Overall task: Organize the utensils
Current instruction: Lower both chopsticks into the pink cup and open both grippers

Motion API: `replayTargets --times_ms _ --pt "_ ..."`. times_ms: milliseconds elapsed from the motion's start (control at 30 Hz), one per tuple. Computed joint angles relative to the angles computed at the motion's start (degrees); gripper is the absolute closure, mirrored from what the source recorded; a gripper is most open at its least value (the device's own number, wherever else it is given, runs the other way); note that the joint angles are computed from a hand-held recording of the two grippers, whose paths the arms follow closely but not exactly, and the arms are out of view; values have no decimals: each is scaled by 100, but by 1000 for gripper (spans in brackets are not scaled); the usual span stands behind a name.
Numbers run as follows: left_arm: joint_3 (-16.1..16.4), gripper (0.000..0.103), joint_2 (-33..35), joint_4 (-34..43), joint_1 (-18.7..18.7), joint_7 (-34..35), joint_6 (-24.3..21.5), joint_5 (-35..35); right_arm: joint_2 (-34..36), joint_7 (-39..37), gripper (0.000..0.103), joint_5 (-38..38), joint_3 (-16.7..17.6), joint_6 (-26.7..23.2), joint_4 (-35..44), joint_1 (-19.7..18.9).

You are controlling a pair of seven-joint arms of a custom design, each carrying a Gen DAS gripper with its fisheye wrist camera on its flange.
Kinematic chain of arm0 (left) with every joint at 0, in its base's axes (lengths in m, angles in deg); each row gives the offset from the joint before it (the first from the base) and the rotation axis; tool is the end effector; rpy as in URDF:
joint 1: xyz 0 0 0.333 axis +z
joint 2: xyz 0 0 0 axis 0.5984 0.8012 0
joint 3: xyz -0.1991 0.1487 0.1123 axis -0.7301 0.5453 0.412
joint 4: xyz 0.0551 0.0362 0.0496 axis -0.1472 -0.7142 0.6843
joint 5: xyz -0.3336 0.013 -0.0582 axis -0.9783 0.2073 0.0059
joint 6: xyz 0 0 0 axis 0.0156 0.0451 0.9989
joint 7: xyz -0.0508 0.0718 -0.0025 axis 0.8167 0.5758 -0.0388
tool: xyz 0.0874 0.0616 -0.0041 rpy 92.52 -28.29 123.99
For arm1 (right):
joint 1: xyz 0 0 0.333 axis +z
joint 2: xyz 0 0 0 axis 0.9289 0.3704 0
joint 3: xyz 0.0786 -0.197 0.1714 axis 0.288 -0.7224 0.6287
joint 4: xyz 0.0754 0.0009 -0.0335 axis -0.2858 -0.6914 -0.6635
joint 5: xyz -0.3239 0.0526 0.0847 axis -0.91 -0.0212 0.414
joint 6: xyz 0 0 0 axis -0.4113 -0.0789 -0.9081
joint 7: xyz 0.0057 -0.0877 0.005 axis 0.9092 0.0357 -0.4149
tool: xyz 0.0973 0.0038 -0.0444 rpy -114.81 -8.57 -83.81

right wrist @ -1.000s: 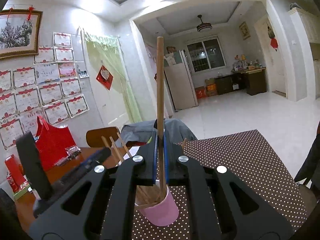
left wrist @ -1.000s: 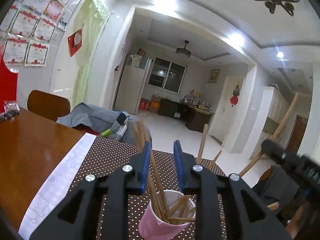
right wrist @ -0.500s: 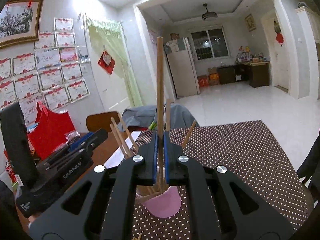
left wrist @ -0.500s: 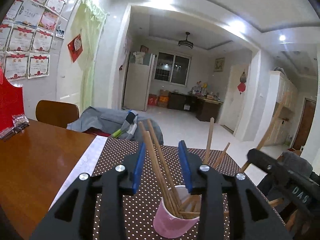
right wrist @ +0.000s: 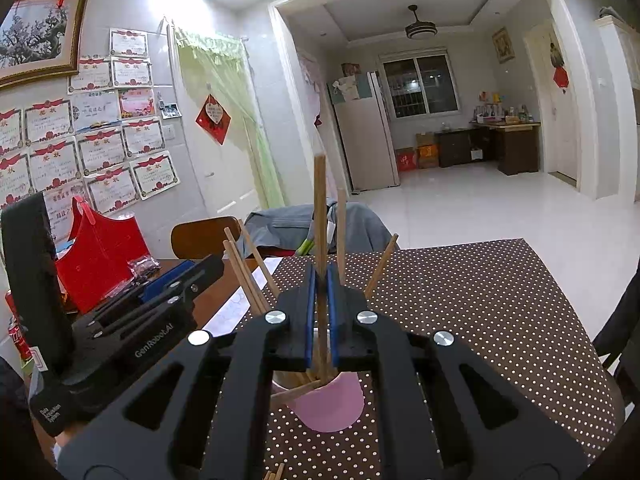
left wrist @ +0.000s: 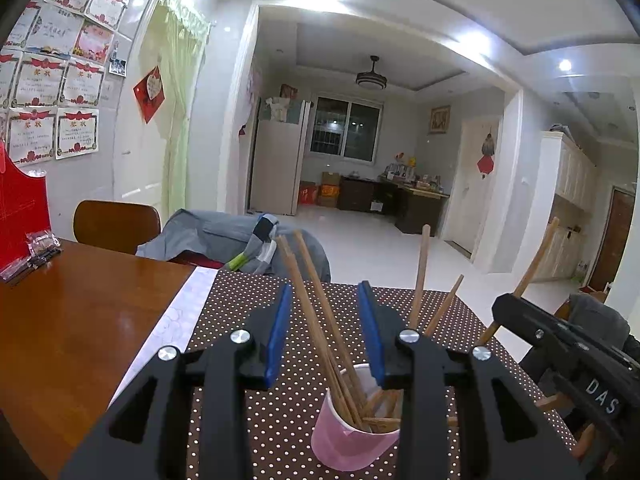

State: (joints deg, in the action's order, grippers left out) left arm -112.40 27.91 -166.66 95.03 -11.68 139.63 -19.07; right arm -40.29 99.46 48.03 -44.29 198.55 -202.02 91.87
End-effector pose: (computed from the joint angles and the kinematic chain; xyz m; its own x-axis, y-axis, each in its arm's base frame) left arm 0.4469 -0.1874 0.5289 0.1655 -0.9779 0.1277 -0.2676 -0.1691 -0.9486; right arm 0.4731 0.3308 0.5291 0.5114 -0.8272 -0.2329 -0.3557 0.0429 -0.9336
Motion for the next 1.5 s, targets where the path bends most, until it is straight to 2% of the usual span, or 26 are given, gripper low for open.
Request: replayTargets --times_ms 133,200,267,333,533,600,633,700,800,867,933,1067,1133,1233,1300,1367,1433,1467,1500 --pt "-12 69 -22 0 6 10 -29 10 7 27 97 -50 40 -19 16 -46" --pt "-25 69 -52 -12 17 11 -30 21 5 -61 97 67 -92 -13 25 100" --pt "-51 69 -78 3 26 14 -71 33 12 24 97 -30 48 -15 26 -47" --pt "-51 69 -89 4 18 24 -93 58 17 15 97 -24 31 -24 36 -27" --pt "-60 69 -92 39 -10 17 -186 126 36 471 96 -466 559 -132 45 -638" --pt "-48 68 -92 39 -34 9 -211 159 10 215 96 -152 219 -90 34 -253" --pt "-58 67 -95 54 -32 3 -232 175 14 93 96 -36 184 -99 45 -191" --pt "-66 65 -110 82 -39 -3 -289 213 65 380 96 -411 425 -148 70 -482" --pt "-44 65 -129 87 -69 -30 -333 279 158 450 96 -536 586 -216 145 -642" --pt "-26 65 -130 76 -87 -68 -333 306 190 341 97 -400 373 -305 213 -406" --pt "-15 65 -85 84 -112 -71 -357 339 282 318 97 -409 559 -434 305 -559" --pt "24 65 13 128 -183 -98 -491 426 322 117 97 -187 569 -520 365 -514" --pt "57 65 46 144 -222 -135 -523 478 313 45 97 -137 724 -517 344 -652" --pt "68 65 69 186 -228 -202 -580 563 272 -74 96 33 466 -395 294 -378" --pt "89 65 95 204 -247 -240 -623 620 244 -89 96 -6 572 -314 234 -475" --pt "138 65 153 224 -311 -252 -689 691 181 -97 95 65 417 -221 164 -322" --pt "207 65 117 228 -388 -304 -780 779 120 -143 89 178 182 -179 117 -89" --pt "228 64 68 224 -416 -361 -829 816 100 -145 77 200 141 -166 102 -48" --pt "278 60 30 192 -481 -413 -856 857 82 -116 59 184 165 -97 57 -71"
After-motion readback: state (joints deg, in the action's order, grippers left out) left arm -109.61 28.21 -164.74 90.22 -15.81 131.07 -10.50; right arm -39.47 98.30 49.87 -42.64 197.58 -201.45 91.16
